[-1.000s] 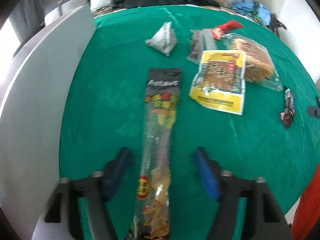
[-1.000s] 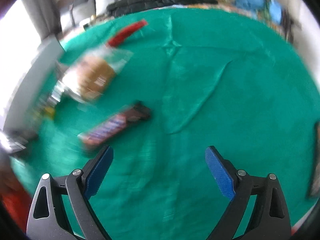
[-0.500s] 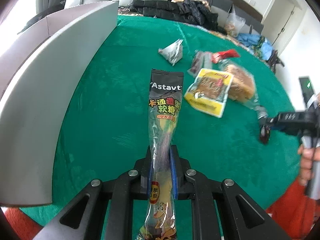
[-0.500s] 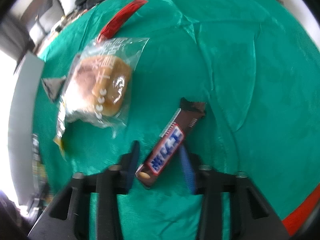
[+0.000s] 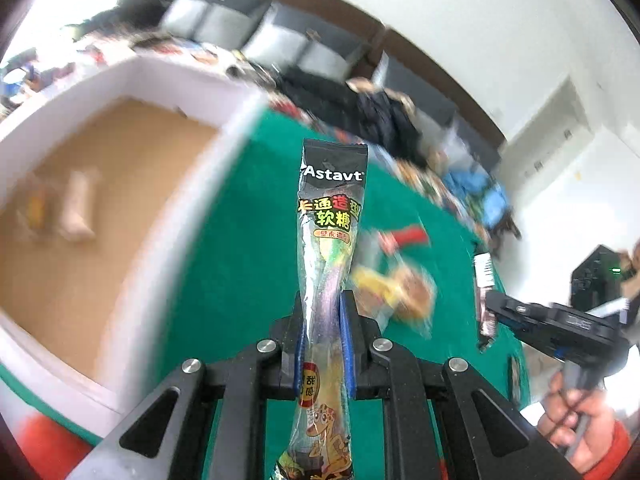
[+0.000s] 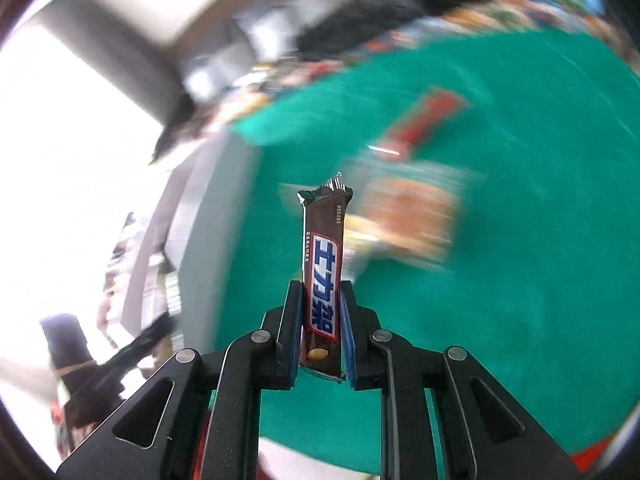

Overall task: Organize snacks
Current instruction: 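Carry the Astavt stick into the box with left tool while right tool carries Snickers, then move both tools back over the remaining snacks on the green cover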

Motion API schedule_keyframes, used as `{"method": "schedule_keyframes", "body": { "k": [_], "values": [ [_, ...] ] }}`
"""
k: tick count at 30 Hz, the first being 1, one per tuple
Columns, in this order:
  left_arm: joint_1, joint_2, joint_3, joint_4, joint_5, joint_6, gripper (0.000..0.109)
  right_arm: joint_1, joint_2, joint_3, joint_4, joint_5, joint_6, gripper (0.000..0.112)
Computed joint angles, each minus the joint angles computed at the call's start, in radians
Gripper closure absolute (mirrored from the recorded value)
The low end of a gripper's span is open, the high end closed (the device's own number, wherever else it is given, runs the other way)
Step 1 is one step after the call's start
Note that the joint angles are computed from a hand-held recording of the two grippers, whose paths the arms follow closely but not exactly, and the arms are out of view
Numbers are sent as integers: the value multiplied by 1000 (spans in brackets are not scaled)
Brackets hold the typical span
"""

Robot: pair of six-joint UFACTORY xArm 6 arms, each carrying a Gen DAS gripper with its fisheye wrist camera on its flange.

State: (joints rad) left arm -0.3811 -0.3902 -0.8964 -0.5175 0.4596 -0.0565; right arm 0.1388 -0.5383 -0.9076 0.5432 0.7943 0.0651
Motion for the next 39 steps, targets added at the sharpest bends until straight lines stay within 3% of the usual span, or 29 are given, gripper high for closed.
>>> {"method": "schedule_keyframes", "body": {
  "k": [3, 8, 10, 11, 12, 16, 19, 23, 26, 27, 29, 33, 37, 39],
  "values": [
    [136, -8, -44, 182, 62, -77, 95, 163, 160, -207, 82, -23, -57, 94],
    [297, 40, -96, 389, 148, -138, 93, 371, 444, -535, 63, -44, -55, 94],
    [334, 69, -100, 474, 188, -183, 64, 416, 553, -642, 80, -46, -63, 83],
    [346, 68, -91, 488, 199, -189, 40, 436, 612, -691, 98, -49, -74, 72],
    [348, 55, -67, 523, 198, -224, 29, 445, 633, -697, 91, -47, -61, 50],
    [343, -72, 68, 472, 140, -199, 27, 450, 508, -471, 50, -155, -87, 47],
    [274, -141, 123, 415, 104, -171, 27, 415, 315, -157, -219, -272, -56, 47],
    [71, -152, 115, 312, 67, -80, 23, 274, 20, 260, -597, -343, 86, 47],
    [-80, -79, 81, 261, 36, 9, 9, 143, -259, 493, -685, -298, 129, 47],
    [-133, -32, 64, 256, 24, 35, 9, 109, -332, 550, -715, -294, 147, 47],
    [-205, 84, 34, 300, 6, 22, 9, 30, -441, 620, -746, -246, 155, 47],
    [-253, 262, -15, 391, -4, -129, 18, -55, -486, 652, -771, -233, 134, 47],
    [-260, 300, 6, 587, -53, -319, 17, -100, -440, 649, -752, -295, 129, 43],
    [-270, 298, 7, 692, -32, -386, 16, -103, -438, 656, -716, -303, 101, 43]
  ]
}}
